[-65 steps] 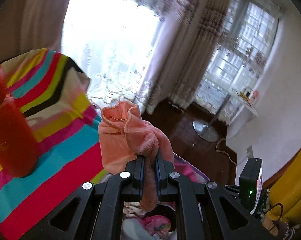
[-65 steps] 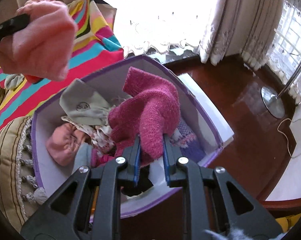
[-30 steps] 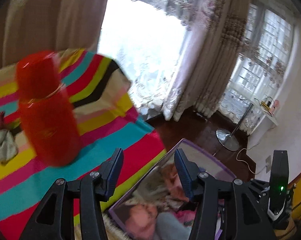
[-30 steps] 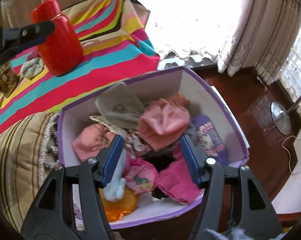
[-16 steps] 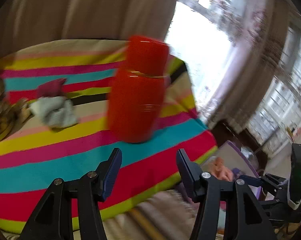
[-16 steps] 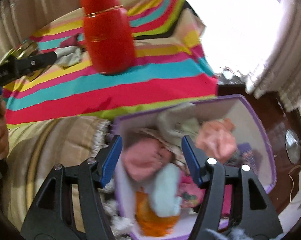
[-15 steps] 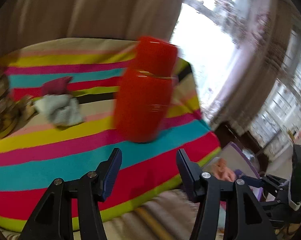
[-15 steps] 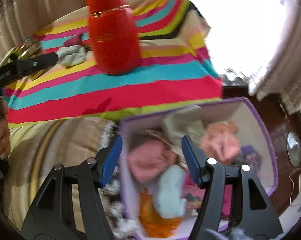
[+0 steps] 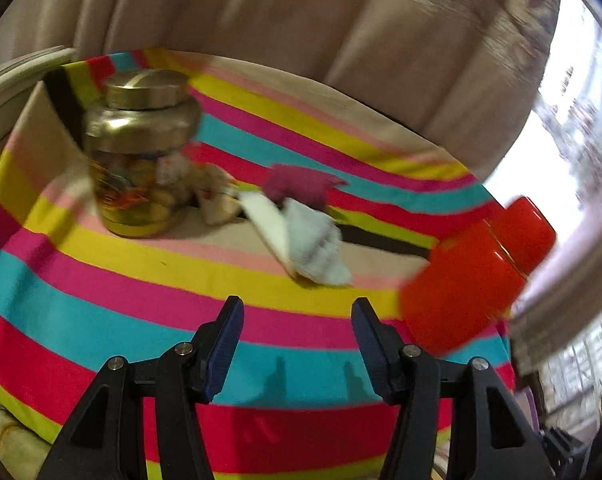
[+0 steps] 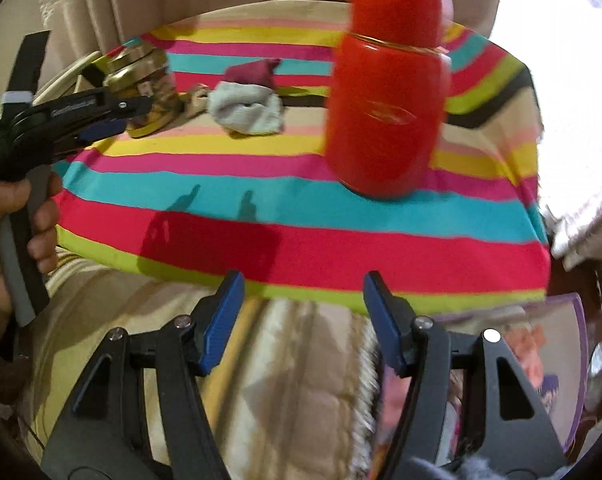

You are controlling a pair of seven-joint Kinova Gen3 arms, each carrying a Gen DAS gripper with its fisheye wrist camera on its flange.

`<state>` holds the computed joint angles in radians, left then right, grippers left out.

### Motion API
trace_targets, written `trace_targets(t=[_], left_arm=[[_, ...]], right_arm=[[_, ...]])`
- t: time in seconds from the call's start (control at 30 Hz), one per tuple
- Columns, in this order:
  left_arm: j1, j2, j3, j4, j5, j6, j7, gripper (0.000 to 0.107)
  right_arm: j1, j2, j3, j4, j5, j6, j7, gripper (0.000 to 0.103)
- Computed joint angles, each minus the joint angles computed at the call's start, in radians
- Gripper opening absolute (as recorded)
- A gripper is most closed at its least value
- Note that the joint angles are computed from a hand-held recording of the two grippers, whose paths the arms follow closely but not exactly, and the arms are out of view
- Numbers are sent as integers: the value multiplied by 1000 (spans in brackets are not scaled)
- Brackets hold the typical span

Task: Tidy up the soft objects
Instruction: 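Move both open tools back over the remaining soft items on the bed, then grasp the fruit-print cloth with the left tool while the right tool grasps the white fluffy towel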

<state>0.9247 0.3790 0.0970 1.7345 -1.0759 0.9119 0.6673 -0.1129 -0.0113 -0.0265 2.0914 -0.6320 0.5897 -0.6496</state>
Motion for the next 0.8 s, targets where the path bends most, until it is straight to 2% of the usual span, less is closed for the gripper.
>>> trace_targets(t=[0.17,0.43,0.57,0.8], left_arm=[[-38,9,-45,30,-18,-13,101,56],[-119,112,-97,-55,1,-25,138,51],[-138,204,-134,-172,61,39,73,51],[-221,280,-166,-276,232,-10,-74,50]], right_arm=[[-44,43,-46,-37,13,-44,-43,65],[-79,108,-101,-104,64,-78,-138,66],[-83,129,-117,-135,89,-80,-175,66],[-78,154,-138,-178,109,-77,-197,66]])
